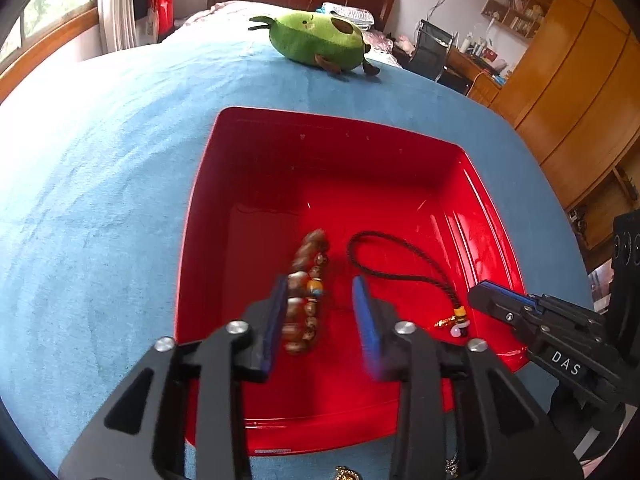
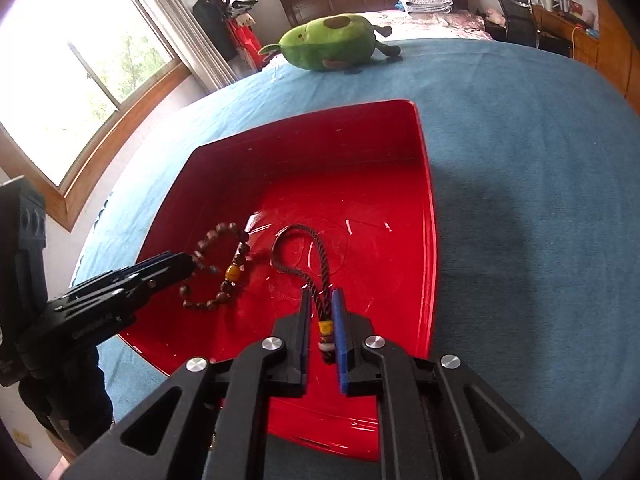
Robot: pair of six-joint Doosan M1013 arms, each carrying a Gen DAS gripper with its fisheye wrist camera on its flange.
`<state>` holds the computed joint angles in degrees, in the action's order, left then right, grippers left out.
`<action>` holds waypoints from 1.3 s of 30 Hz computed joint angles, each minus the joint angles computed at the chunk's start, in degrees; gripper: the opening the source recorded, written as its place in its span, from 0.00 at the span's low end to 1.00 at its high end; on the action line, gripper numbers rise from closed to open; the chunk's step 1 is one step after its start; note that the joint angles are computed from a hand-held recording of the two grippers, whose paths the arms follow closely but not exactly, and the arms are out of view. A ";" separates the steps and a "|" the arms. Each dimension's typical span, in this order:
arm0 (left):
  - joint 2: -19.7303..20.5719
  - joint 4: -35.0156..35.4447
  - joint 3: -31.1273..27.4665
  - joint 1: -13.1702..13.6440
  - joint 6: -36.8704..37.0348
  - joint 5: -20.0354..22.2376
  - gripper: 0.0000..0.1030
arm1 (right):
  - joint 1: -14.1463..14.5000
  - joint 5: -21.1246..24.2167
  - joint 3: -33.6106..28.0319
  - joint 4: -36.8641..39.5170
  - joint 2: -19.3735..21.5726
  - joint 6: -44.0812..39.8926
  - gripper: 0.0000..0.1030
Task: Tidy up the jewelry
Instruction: 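Carry both items into the red tin and open both tools to release them, then lower the left tool onto the gold pendant and close it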
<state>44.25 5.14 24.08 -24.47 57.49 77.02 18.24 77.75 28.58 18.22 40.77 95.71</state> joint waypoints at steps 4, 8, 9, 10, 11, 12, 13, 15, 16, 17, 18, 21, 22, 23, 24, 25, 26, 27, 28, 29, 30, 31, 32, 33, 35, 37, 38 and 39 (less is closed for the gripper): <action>-0.82 1.55 0.96 -0.29 -0.55 -0.48 0.41 | -0.15 -0.82 1.17 0.09 -0.90 0.06 0.20; -2.05 2.42 2.18 -0.68 -0.77 -1.07 0.41 | -0.21 -1.39 1.64 -0.43 -1.43 0.41 0.20; -2.10 2.70 1.98 -0.82 -0.73 -0.75 0.42 | -0.28 -1.72 2.08 -0.14 -1.77 0.37 0.20; -2.31 3.11 2.05 -1.00 -0.73 -0.48 0.42 | -0.33 -1.89 2.24 -0.03 -1.93 0.30 0.20; -2.79 3.35 2.60 -1.21 -0.73 -0.67 0.42 | -0.34 -2.14 2.45 -0.01 -2.14 0.19 0.20; -2.93 3.49 2.53 -1.38 -0.53 -0.34 0.42 | -0.29 -1.89 1.73 -0.12 -1.78 0.29 0.20; -3.06 3.71 2.42 -1.60 -0.31 0.29 0.42 | -0.26 -2.05 2.01 -0.19 -2.05 0.22 0.20; -4.08 3.43 3.67 -1.99 -0.32 0.25 0.42 | -0.25 -2.49 2.93 -0.01 -2.78 0.13 0.20; -4.45 3.67 4.03 -2.26 -0.42 0.94 0.42 | -0.24 -2.72 3.34 0.15 -3.11 0.02 0.20; -5.06 3.82 4.85 -2.50 -0.68 1.25 0.42 | -0.27 -3.14 4.14 0.38 -3.65 -0.11 0.20; -5.95 3.83 6.25 -2.75 -1.10 0.69 0.42 | -0.28 -3.51 5.09 0.57 -4.35 -0.23 0.20; -8.57 5.74 10.38 -3.82 -1.46 -0.93 0.42 | -0.45 -4.61 7.66 1.75 -6.20 -1.29 0.20; -9.48 6.46 11.91 -4.23 -1.64 -1.45 0.42 | -0.53 -5.14 8.80 2.33 -7.03 -1.78 0.20; -10.32 6.45 13.32 -4.48 -1.73 -1.82 0.42 | -0.53 -5.81 9.99 2.49 -7.92 -2.07 0.20; -10.96 6.04 14.43 -4.62 -1.69 -2.14 0.42 | -0.41 -6.58 11.19 2.25 -8.82 -2.47 0.20; -11.71 5.55 15.81 -4.73 -1.56 -2.76 0.42 | -0.31 -7.20 12.21 2.09 -9.54 -2.90 0.20; -12.76 5.70 17.80 -5.05 -1.56 -3.69 0.42 | -0.19 -8.02 13.68 2.08 -10.50 -3.58 0.20; -13.38 6.32 19.12 -5.37 -1.75 -4.24 0.42 | -0.13 -8.57 14.80 2.24 -11.17 -3.99 0.20; -14.05 6.68 20.63 -5.61 -2.03 -4.86 0.42 | -0.15 -9.54 16.97 2.91 -12.35 -4.67 0.20; -14.56 6.19 21.97 -5.68 -2.12 -5.30 0.42 | -0.18 -10.01 18.31 3.41 -13.02 -5.00 0.20; -14.79 5.27 22.80 -5.63 -1.81 -5.38 0.42 | -0.20 -10.19 19.25 3.77 -13.45 -5.19 0.20; -14.85 4.36 23.28 -5.60 -1.41 -5.24 0.42 | -0.18 -10.07 20.38 4.11 -13.90 -5.41 0.20; -14.89 3.51 23.84 -5.61 -1.06 -5.12 0.42 | -0.14 -9.85 21.07 4.38 -14.16 -5.78 0.20; -14.84 3.22 24.12 -5.66 -0.88 -4.98 0.42 | -0.13 -9.57 21.64 4.79 -14.34 -6.27 0.20; -14.57 3.01 24.44 -5.85 -0.52 -4.25 0.42 | -0.12 -9.06 23.29 5.77 -14.87 -7.16 0.20; -14.07 1.92 24.42 -5.77 -0.27 -3.13 0.42 | -0.10 -8.89 24.70 6.28 -15.29 -7.80 0.20; -13.90 1.22 24.46 -5.64 -0.26 -2.84 0.42 | -0.09 -8.84 25.38 6.35 -15.49 -8.01 0.20; -13.74 0.94 24.38 -5.59 -0.38 -2.63 0.42 | -0.10 -8.92 25.81 6.34 -15.61 -8.12 0.20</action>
<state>30.51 6.07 48.47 -30.07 57.10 74.39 18.15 68.83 54.39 24.55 25.16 87.60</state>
